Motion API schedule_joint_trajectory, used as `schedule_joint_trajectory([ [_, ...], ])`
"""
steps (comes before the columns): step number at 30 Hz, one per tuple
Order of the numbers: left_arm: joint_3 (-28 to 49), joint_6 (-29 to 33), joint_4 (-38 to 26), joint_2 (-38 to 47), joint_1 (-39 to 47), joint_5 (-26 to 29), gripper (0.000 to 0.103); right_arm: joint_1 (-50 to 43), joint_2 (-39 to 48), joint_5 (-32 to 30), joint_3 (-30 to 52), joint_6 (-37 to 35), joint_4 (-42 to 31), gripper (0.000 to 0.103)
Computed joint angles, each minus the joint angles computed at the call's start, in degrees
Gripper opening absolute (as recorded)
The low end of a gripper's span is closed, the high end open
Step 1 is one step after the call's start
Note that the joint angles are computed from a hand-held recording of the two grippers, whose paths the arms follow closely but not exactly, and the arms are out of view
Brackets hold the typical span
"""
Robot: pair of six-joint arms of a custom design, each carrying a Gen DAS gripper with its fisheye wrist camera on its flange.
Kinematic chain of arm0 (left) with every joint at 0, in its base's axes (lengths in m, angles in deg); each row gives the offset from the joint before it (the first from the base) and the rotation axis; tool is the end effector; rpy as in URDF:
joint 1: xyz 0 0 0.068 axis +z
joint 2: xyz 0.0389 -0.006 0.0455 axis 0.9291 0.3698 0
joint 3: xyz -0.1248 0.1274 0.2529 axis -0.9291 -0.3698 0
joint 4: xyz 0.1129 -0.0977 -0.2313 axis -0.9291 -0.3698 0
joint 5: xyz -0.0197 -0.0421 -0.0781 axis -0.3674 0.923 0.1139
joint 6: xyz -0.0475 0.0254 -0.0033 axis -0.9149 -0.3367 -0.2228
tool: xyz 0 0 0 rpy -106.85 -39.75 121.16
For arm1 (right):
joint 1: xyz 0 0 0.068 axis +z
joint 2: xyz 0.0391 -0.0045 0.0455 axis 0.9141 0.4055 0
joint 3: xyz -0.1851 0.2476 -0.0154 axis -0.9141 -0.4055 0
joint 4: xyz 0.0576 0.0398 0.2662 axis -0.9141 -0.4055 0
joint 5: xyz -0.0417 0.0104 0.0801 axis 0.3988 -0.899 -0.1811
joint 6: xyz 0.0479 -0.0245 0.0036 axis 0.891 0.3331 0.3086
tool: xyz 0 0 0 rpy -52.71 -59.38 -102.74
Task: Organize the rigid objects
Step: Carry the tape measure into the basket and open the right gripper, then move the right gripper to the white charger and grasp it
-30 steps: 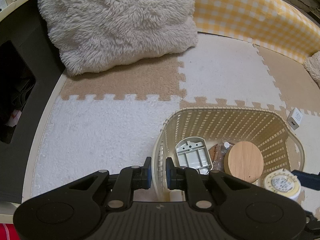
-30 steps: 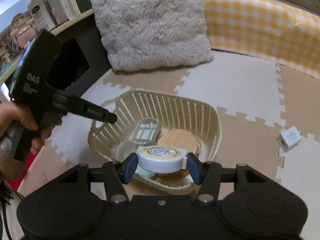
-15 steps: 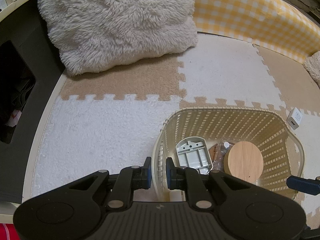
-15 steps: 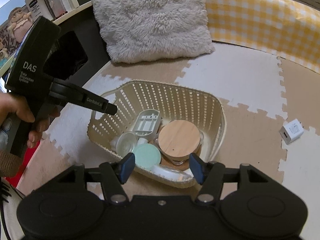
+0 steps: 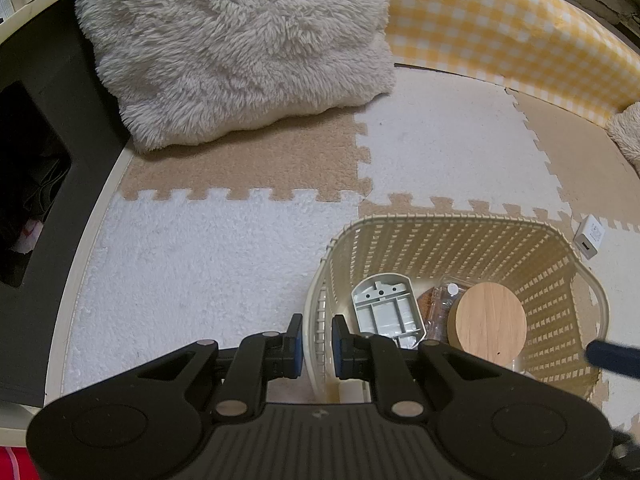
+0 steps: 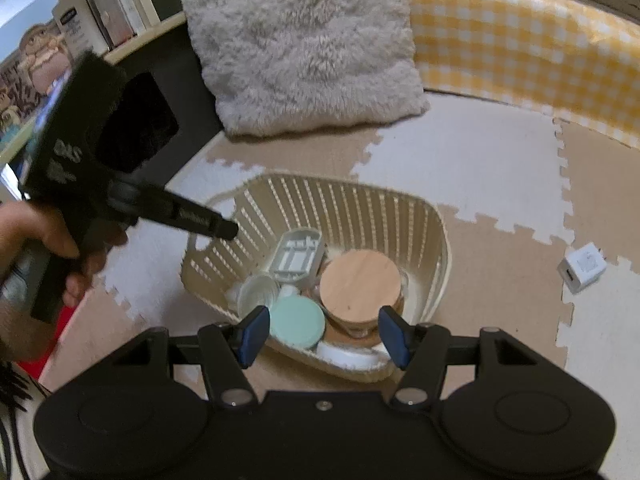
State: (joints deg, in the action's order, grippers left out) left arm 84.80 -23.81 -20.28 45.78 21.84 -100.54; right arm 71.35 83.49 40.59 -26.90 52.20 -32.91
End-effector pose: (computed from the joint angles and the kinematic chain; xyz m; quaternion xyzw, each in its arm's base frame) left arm 0.2566 -0.2494 0.2073 -0.1202 0.9663 0.0417 0.2238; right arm 0.2679 0.0433 0.2370 -0.2926 0.8934 0.2232 0.2576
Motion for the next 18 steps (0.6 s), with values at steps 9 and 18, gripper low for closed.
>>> schedule_joint_trajectory([
  [9,-0.01,-0.02,0.04,-0.02,0.02,0.03,0.015,-2.67,-2.45,-4.01,2.57,2.25,1.92,0.064],
  [18,-0.01,-0.01,0.05,0.0,0.01,0.03,0.014,-8.27,-0.43,-6.01,5.35,5.68,8.61,0.08],
])
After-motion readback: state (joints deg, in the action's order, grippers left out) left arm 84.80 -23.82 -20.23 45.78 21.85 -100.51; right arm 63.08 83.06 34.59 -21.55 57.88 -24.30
